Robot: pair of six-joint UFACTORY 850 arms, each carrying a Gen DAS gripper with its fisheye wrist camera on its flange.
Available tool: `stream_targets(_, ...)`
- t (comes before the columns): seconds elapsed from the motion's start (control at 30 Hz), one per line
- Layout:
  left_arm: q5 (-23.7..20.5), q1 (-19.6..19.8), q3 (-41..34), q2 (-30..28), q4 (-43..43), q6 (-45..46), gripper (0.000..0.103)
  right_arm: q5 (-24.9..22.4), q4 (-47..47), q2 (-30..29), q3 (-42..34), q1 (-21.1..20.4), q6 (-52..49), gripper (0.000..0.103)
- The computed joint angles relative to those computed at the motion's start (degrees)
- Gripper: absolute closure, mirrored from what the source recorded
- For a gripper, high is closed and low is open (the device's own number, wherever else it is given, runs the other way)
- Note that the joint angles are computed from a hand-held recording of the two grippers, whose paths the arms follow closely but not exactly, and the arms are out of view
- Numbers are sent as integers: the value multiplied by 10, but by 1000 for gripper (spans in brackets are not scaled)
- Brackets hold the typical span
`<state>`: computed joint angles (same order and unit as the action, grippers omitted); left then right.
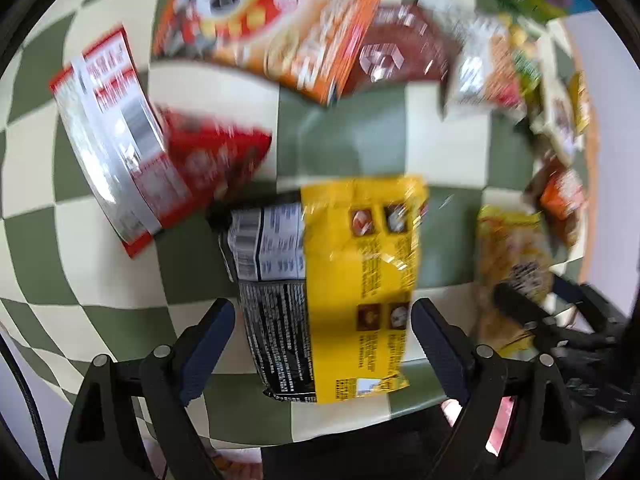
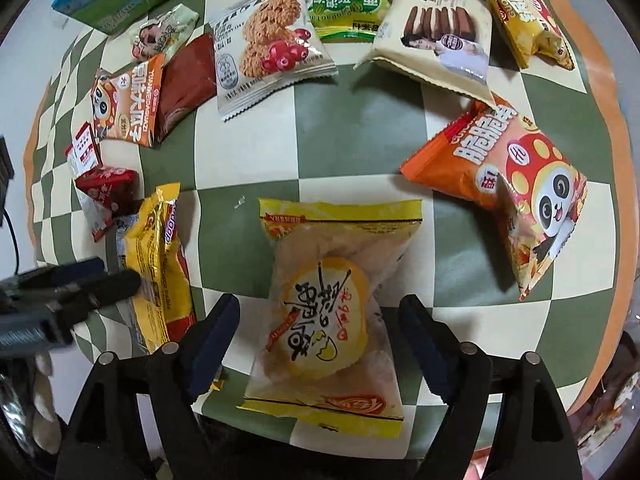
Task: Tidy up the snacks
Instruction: 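Carry both bags into the cardboard box and open both tools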
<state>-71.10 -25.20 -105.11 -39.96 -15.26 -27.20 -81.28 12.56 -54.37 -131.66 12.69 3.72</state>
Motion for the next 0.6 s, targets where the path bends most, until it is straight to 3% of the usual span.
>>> stream_targets(0.13,31,-1,66,13,-30,2,13,-10,-10,-8,-15,-2,2,19)
stream_targets(0.27,74,-8,107,28,-17,-13,12,21,-19,22,47,3,13,19)
stream_targets(0.43,75,-27,89,33,9,-60,16,37,-45,15,54,21,41,20)
stream_targets(0.53,83,-45,111,62,25,-93,18,52,-65,20,74,33,49,42)
stream_targets(0.6,73,-51,105,74,35,-110,18,65,-72,30,90,35,46,45)
